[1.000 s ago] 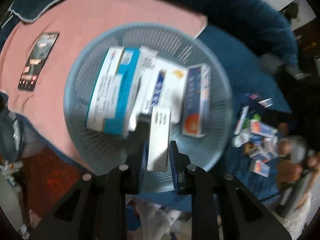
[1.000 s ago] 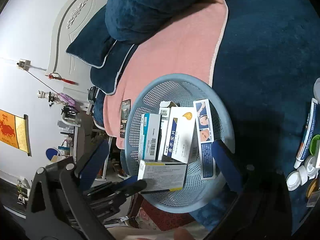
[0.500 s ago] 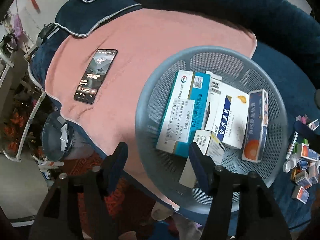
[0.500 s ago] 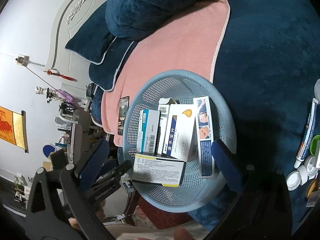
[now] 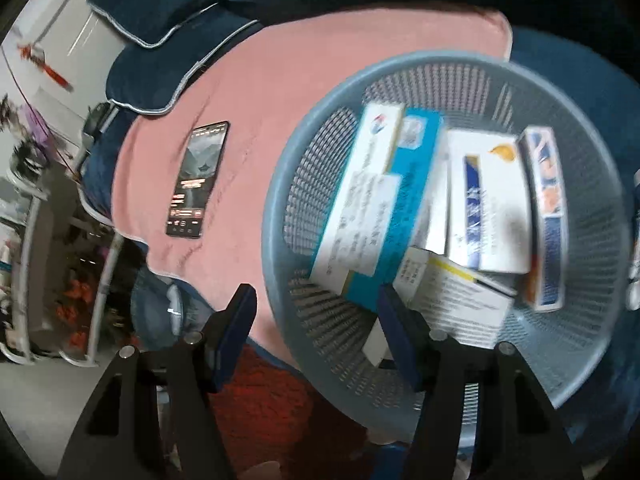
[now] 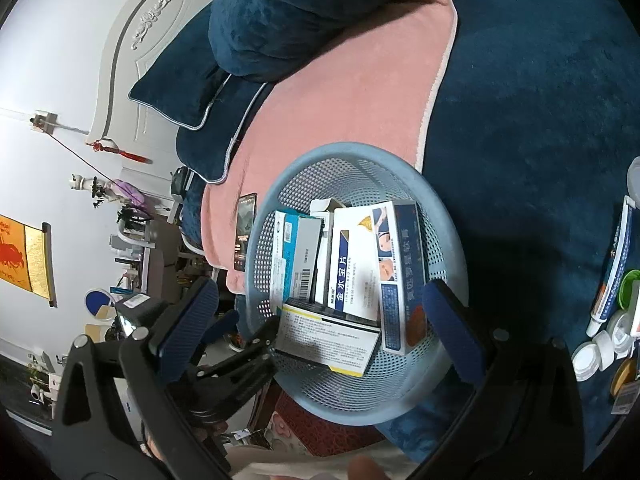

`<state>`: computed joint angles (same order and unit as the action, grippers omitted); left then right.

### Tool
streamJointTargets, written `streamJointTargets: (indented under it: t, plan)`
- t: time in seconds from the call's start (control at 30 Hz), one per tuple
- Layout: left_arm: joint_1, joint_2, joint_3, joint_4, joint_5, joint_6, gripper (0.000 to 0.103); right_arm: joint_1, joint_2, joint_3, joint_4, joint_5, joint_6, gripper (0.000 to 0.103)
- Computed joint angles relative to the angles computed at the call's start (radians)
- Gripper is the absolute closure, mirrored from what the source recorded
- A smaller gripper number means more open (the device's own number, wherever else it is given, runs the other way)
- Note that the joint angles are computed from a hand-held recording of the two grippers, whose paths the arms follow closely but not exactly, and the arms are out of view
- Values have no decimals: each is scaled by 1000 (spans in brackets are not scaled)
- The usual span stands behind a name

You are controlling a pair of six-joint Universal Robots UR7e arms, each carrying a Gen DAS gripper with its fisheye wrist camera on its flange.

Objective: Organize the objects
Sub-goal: 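Press the boxes down inside the basket with the left tool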

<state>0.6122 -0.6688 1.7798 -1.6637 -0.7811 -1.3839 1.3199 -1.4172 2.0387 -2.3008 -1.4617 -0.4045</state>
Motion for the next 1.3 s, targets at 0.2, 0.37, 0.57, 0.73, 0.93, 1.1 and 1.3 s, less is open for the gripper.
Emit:
streamJointTargets:
  t: [0.2, 0.37, 0.57, 0.73, 0.93, 1.1, 1.3]
  plan:
    - [8, 42, -48, 138, 21, -28, 40, -2, -1, -2, -1, -6, 3, 0]
    - [13, -85, 90, -119, -28, -23, 38, -7, -17, -2, 7, 2, -2, 0]
    - [-10, -142, 190, -347, 19, -11, 35, -11, -22, -1, 7, 5, 3, 0]
    - [-9, -84, 166, -491, 42, 147, 29, -12, -22, 0, 10, 3, -2, 0]
    - [38, -50, 105, -388, -7, 100, 30, -19, -26, -4, 11, -5, -9, 0]
    - [56, -88, 147, -410, -97, 52, 29, -27, -24, -9, 11, -10, -5, 0]
    - [42, -92, 184, -560, -59, 132, 26, -19, -24, -9, 20, -17, -15, 0]
